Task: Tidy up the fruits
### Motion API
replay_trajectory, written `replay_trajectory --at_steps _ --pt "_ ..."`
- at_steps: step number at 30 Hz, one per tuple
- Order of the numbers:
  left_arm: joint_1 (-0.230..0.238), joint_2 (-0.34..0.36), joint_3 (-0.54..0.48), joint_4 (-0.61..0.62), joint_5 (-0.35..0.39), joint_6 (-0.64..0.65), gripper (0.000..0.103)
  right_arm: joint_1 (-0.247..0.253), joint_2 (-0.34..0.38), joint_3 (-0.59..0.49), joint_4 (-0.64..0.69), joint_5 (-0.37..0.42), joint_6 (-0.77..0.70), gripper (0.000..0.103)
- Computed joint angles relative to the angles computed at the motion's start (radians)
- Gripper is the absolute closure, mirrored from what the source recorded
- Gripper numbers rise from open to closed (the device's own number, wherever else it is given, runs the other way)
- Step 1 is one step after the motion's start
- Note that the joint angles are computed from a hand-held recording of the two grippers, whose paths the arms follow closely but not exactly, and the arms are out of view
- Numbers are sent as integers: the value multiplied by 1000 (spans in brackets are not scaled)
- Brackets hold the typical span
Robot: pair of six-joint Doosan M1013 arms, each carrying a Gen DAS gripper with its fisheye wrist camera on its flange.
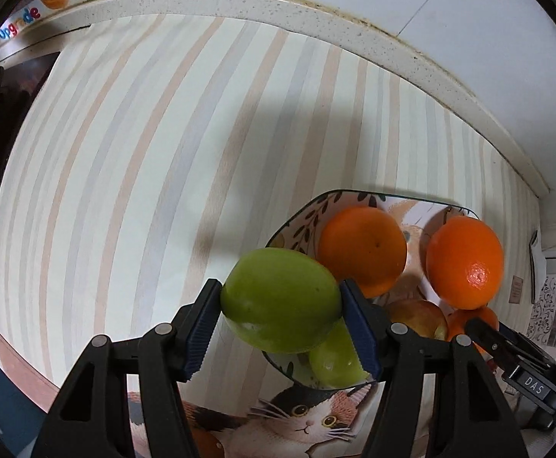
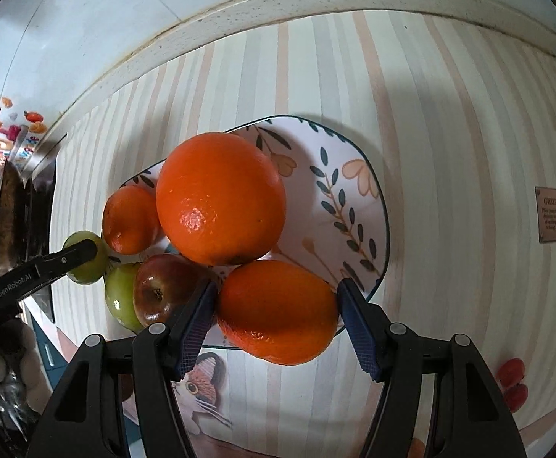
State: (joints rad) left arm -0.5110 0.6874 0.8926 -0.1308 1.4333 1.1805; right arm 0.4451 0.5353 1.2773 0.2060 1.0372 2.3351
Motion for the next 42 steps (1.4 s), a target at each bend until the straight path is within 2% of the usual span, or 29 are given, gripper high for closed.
replay_trajectory --at_steps 5,10,12,13,15,17,28,42 --pt "-3 24 -22 -42 33 -2 42 -4 8 -8 15 9 10 32" --pt "-11 26 -28 -21 43 -2 42 -6 6 -9 30 7 3 17" --pt "-9 28 -32 -27 45 -8 41 -8 6 -12 34 10 0 14" --pt "-9 26 -32 -25 41 -7 40 -8 6 -13 33 10 -1 12" --pt "-13 20 -32 -10 32 -1 27 -6 6 -19 32 13 -4 10" --pt "-19 11 -30 12 26 1 20 -4 3 -25 20 22 -4 9" --pt "-64 -88 57 88 -48 -29 20 49 -26 -70 -155 100 -22 9" --pt "-123 -225 206 180 -126 -96 20 110 -121 -18 -268 75 -17 9"
